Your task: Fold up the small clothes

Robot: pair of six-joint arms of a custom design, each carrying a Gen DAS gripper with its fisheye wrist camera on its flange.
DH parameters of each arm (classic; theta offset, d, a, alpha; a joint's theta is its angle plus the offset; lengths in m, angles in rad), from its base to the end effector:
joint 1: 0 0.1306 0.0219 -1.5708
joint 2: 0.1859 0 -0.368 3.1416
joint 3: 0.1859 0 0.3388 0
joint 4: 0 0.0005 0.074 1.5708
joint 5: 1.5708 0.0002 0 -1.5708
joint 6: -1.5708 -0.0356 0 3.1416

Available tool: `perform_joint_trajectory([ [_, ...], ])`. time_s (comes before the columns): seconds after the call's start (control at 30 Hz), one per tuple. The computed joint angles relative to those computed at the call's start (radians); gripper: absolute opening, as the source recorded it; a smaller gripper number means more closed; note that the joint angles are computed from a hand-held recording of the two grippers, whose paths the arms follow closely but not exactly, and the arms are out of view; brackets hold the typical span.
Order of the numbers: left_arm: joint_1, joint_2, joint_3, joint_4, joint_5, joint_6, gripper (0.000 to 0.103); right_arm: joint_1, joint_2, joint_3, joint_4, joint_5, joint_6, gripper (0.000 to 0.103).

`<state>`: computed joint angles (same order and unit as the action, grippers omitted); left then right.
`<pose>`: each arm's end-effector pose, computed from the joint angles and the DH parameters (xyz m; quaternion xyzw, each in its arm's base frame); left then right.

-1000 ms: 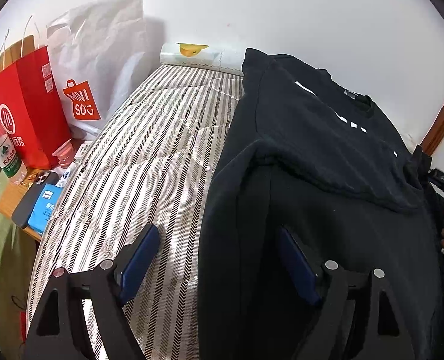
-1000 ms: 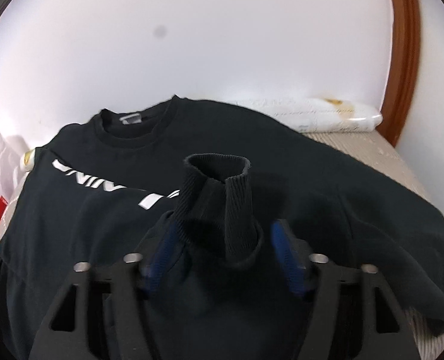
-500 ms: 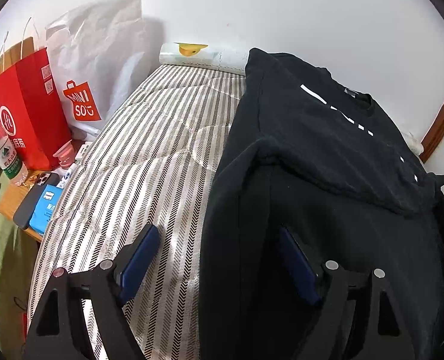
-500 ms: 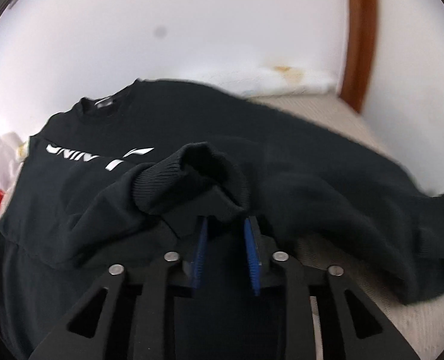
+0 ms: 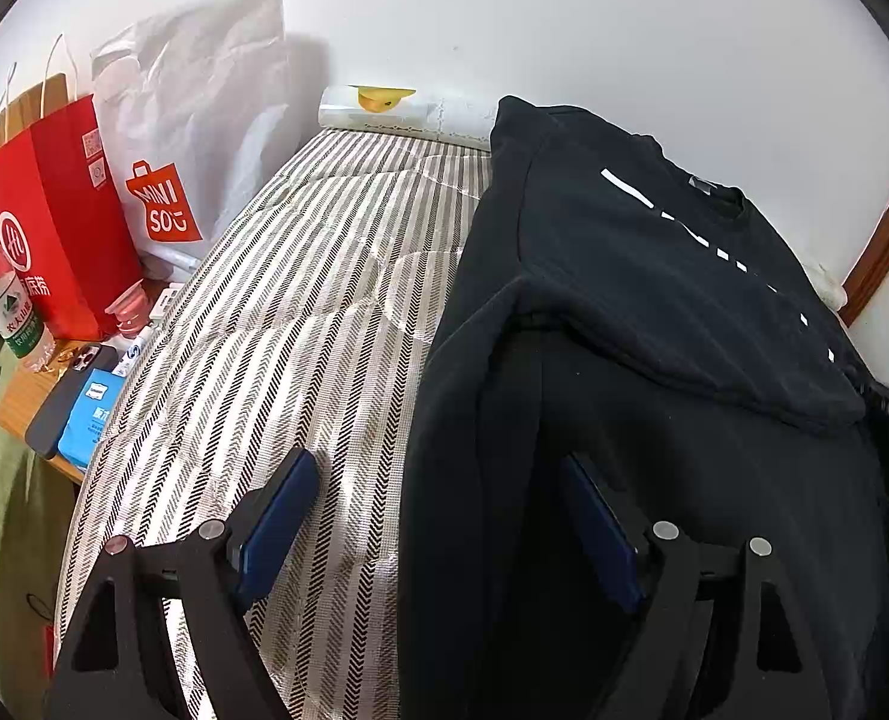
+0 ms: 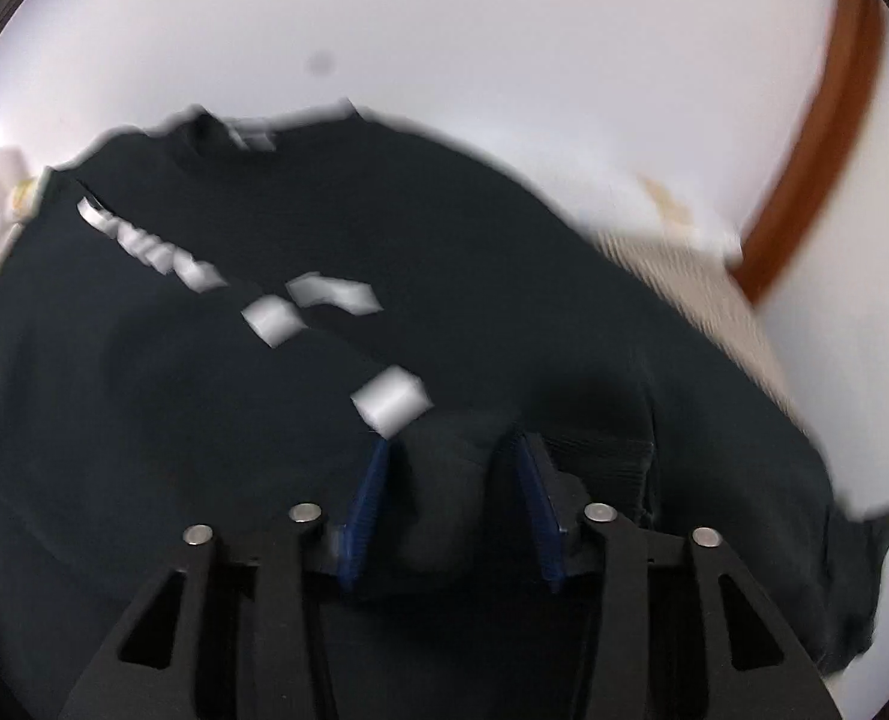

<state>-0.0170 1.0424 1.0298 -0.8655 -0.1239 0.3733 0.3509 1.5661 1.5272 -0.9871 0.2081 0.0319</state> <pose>0.3068 -0.0013 0.3887 -0.1870 0.9202 -0.0086 0.3437 0.4563 0.1586 0.3862 -0.1548 0.9457 -0.0563 0.2801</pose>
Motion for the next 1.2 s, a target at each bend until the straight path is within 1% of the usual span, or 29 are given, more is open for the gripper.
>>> perform_joint_trajectory([
  [0.07, -0.006, 0.005, 0.005, -0.006, -0.011, -0.003, 0.082, -0.006, -0.056, -0.093, 0.09, -0.003, 0.05, 0.043],
  [0.1, -0.007, 0.006, 0.006, -0.008, -0.014, -0.004, 0.082, -0.007, -0.064, -0.102, 0.095, -0.005, 0.057, 0.043],
  [0.2, -0.006, 0.005, 0.003, 0.0, -0.007, 0.001, 0.082, -0.014, -0.061, -0.082, 0.063, -0.02, 0.021, 0.044],
  [0.3, 0.002, -0.001, -0.003, 0.009, 0.009, 0.005, 0.082, -0.009, -0.063, -0.086, 0.067, 0.0, 0.049, 0.044],
  [0.37, 0.009, -0.005, -0.006, 0.012, 0.018, 0.004, 0.082, -0.004, -0.061, -0.072, 0.045, 0.005, 0.059, 0.045],
  [0.4, 0.013, -0.008, -0.008, 0.011, 0.022, 0.003, 0.082, -0.008, -0.074, -0.062, 0.016, -0.012, 0.049, 0.046],
  [0.47, 0.007, -0.006, -0.004, 0.002, 0.007, 0.004, 0.082, -0.023, -0.104, -0.059, -0.017, -0.06, 0.042, 0.049],
  [0.5, 0.0, -0.004, 0.0, -0.008, -0.009, 0.004, 0.082, -0.04, -0.139, -0.069, -0.021, -0.093, 0.049, 0.051],
  [0.53, -0.007, -0.002, 0.007, -0.023, -0.027, 0.008, 0.082, -0.053, -0.173, -0.084, -0.015, -0.098, 0.056, 0.052],
  [0.6, -0.013, -0.007, 0.017, -0.046, -0.038, 0.021, 0.083, -0.097, -0.246, -0.115, 0.01, -0.091, 0.078, 0.061],
  [0.63, -0.011, -0.012, 0.022, -0.056, -0.03, 0.032, 0.083, -0.123, -0.273, -0.127, 0.019, -0.091, 0.088, 0.064],
  [0.67, -0.008, -0.02, 0.026, -0.063, -0.016, 0.042, 0.083, -0.152, -0.297, -0.138, 0.026, -0.087, 0.098, 0.071],
  [0.7, -0.007, -0.028, 0.032, -0.069, -0.005, 0.052, 0.083, -0.198, -0.325, -0.153, 0.034, -0.075, 0.114, 0.074],
  [0.77, -0.018, -0.04, 0.05, -0.083, -0.011, 0.065, 0.083, -0.273, -0.355, -0.175, 0.05, -0.048, 0.146, 0.074],
  [0.83, -0.046, -0.041, 0.072, -0.097, -0.05, 0.074, 0.083, -0.348, -0.365, -0.191, 0.062, -0.028, 0.18, 0.074],
  [0.9, -0.07, -0.032, 0.092, -0.108, -0.08, 0.088, 0.083, -0.426, -0.356, -0.203, 0.072, -0.038, 0.221, 0.074],
  [1.0, -0.107, -0.003, 0.127, -0.119, -0.102, 0.127, 0.083, -0.503, -0.316, -0.205, 0.083, -0.045, 0.256, 0.074],
  [1.1, -0.136, 0.034, 0.156, -0.121, -0.12, 0.159, 0.083, -0.543, -0.27, -0.2, 0.096, -0.047, 0.26, 0.074],
  [1.2, -0.167, 0.07, 0.184, -0.127, -0.142, 0.173, 0.083, -0.553, -0.225, -0.19, 0.1, -0.03, 0.274, 0.073],
])
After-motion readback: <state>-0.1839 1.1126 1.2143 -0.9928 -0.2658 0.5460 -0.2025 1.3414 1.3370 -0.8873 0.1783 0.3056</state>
